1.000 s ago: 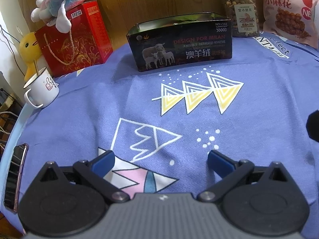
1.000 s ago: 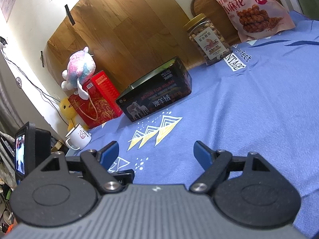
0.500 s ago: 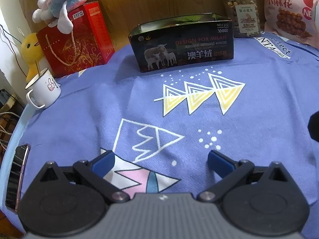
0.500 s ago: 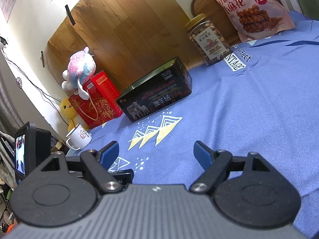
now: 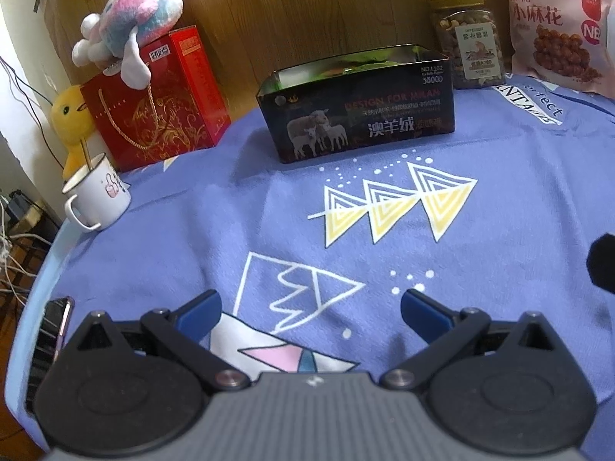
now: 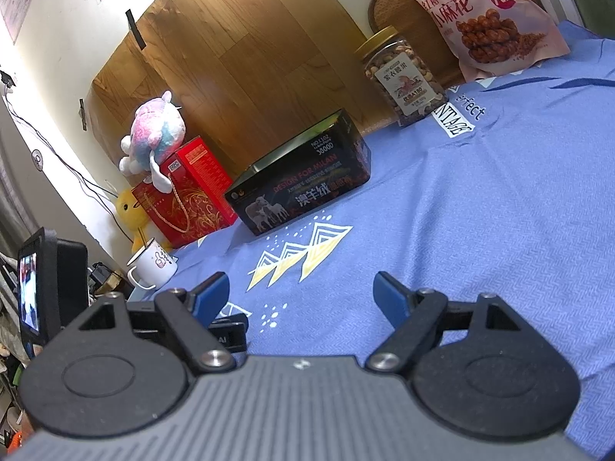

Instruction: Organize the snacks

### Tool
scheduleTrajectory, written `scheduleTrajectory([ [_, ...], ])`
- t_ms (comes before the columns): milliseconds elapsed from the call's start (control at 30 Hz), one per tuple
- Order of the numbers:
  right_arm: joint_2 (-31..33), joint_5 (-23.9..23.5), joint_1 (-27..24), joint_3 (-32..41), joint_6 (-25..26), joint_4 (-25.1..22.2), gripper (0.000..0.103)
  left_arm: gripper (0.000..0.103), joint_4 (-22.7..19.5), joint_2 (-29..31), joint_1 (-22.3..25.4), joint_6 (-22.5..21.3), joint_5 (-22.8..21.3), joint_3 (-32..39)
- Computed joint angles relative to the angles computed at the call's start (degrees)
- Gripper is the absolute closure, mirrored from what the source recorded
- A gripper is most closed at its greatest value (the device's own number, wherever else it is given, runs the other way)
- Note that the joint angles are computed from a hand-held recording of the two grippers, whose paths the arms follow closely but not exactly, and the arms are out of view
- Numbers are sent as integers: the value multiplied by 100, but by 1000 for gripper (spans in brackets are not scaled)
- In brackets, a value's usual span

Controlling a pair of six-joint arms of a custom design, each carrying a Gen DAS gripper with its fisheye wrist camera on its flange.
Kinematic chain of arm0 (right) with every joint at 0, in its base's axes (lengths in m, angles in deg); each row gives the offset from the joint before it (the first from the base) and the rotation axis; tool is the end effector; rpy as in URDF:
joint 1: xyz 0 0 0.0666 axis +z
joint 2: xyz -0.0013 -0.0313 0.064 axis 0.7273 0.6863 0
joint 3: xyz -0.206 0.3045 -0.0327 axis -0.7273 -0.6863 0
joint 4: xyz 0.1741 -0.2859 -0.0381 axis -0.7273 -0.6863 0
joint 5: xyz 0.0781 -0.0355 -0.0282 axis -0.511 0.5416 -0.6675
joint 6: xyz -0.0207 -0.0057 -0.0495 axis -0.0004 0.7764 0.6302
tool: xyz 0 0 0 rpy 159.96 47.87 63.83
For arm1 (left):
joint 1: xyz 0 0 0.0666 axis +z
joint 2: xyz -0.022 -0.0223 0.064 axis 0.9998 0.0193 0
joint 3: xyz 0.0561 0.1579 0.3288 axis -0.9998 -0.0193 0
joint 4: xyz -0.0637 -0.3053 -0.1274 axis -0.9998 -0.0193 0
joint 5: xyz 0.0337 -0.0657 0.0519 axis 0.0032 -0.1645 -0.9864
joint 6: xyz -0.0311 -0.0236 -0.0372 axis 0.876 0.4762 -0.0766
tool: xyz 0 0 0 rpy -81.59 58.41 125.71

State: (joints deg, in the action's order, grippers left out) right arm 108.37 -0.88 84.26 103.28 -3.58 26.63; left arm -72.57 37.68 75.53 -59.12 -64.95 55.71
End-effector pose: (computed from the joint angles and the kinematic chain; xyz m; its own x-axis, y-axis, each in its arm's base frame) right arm 0.4245 0.3030 0.3713 -0.3405 0.5820 -0.7385 0.1823 0.8114 0.5554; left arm 0.4911 -0.1154 0.3819 -0.5836 0.4798 -0.6551 0.4161 0.8695 0.2661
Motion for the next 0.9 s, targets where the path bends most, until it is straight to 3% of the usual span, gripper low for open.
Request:
scheduleTrajectory([
  [233, -1, 2, 3, -1, 0, 1, 19, 0, 185, -39, -33, -76, -132, -59],
  [900, -24, 55, -2, -19, 119, 31, 19, 0, 235, -90, -19, -60, 91, -82],
])
